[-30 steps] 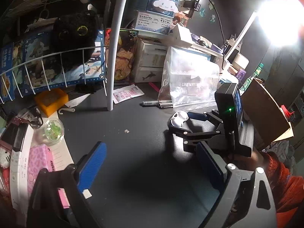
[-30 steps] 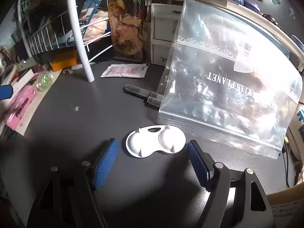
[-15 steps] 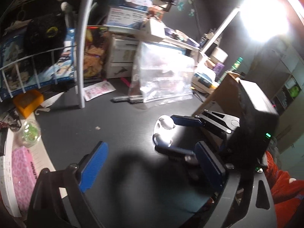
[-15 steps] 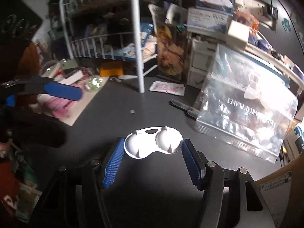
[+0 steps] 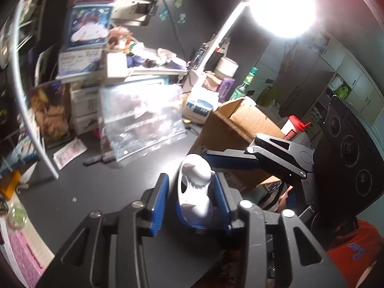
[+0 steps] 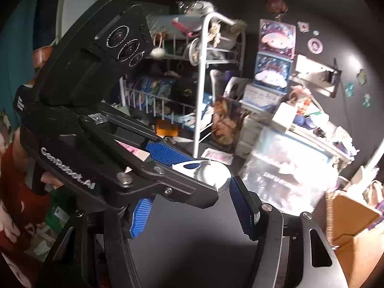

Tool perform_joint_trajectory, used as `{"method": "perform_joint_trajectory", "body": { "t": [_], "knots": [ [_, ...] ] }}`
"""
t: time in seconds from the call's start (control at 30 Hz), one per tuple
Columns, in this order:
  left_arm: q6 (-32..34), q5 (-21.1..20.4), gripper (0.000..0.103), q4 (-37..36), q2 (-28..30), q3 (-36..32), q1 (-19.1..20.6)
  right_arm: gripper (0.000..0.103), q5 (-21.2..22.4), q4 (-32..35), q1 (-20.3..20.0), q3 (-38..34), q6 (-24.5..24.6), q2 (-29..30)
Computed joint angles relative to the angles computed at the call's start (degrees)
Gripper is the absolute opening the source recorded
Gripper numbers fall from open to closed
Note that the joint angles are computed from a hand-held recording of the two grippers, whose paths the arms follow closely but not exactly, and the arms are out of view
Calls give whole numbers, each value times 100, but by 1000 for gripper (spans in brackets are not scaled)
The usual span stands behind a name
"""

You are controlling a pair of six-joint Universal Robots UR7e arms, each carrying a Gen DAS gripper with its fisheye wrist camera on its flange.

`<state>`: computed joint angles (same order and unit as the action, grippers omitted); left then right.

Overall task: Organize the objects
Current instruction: 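Carry the white lens case into the box and open the right gripper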

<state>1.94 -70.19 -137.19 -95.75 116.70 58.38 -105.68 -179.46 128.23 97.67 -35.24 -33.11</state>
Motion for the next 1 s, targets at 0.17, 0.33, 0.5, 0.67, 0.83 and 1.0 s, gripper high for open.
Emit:
{"method": "perform_joint_trajectory", "body": {
  "t": [0.17,0.33,0.5,0.67,0.83,1.0],
  "knots": [
    [144,-131,26,5,493,-367,-231,59,-240,-144,-38,172,-22,-369],
    [240,-227,25,41,1145,-809,-374,59,-444,-199,-188,282,-10,-678],
    [256,-376,24,164,1836,-1269,-394,59,-593,-52,-439,381,116,-986],
    [238,-482,24,311,2396,-1663,-353,59,-666,251,-694,388,302,-1189],
    [205,-424,25,414,2713,-1889,-328,59,-752,533,-858,377,460,-1287],
    [221,-248,65,270,2680,-1838,-370,62,-876,750,-932,352,611,-1322]
  ]
}}
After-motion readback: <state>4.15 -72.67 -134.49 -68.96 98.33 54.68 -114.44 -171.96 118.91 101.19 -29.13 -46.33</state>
